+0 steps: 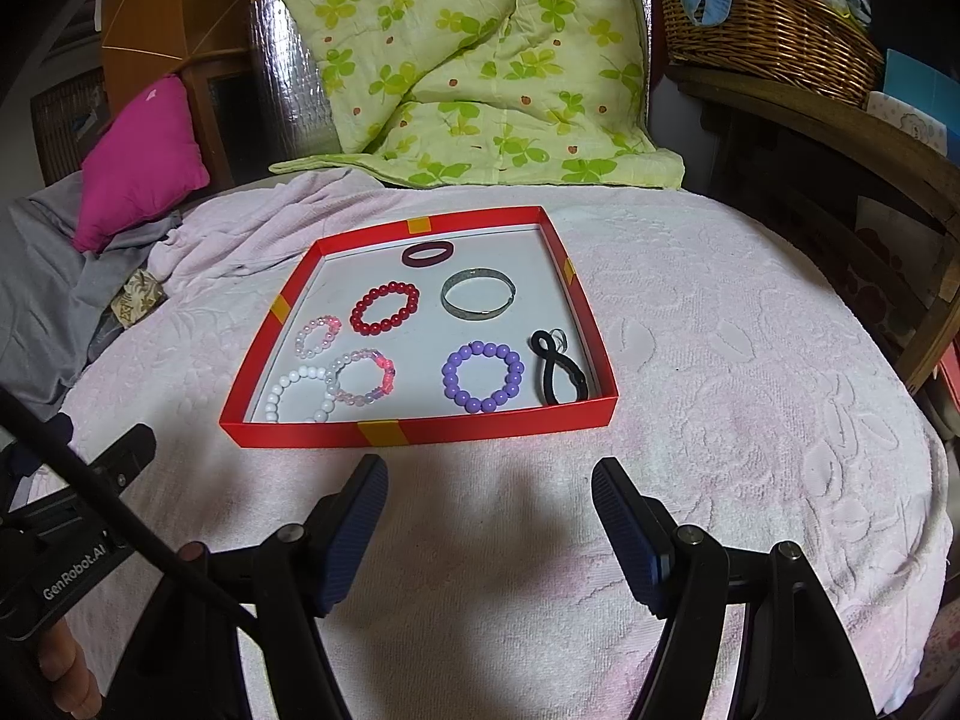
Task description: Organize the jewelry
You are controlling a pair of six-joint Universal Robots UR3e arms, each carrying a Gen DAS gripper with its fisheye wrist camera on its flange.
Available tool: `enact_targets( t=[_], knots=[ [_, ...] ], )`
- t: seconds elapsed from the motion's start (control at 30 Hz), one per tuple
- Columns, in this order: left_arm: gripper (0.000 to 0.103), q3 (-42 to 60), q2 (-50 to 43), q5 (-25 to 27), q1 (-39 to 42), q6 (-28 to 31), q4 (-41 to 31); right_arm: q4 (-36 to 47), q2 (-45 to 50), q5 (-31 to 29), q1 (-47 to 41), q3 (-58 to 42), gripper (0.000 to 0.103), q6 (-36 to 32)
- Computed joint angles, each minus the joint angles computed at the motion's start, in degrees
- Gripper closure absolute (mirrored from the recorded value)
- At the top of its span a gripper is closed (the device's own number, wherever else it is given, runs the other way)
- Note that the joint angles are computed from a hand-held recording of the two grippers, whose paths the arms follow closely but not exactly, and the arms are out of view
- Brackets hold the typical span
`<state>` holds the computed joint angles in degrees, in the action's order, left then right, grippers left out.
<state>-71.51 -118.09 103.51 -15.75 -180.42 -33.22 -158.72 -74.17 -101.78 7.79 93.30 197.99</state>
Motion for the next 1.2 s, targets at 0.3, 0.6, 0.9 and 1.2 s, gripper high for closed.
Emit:
enact_targets(
  t=[0.3,0.6,0.9,1.2],
  knots=[
    [0.017,-0.2,0.0,0.2,-0.1,0.2,-0.2,0.0,0.3,0.0,0.1,-0.2,0.029,0.1],
    [0.017,0.0,-0.1,0.4,-0.2,0.2,-0.3,0.0,0.5,0.0,0.3,-0.4,0.029,0.3],
    [0.017,0.1,-0.2,0.7,-0.3,-0.2,-0.6,0.1,0.6,0.0,0.3,-0.5,0.029,0.3],
    [0.017,0.2,-0.3,0.7,-0.2,-0.2,-0.5,0.3,0.9,-0.2,0.7,-1.0,0.029,0.5]
  ],
)
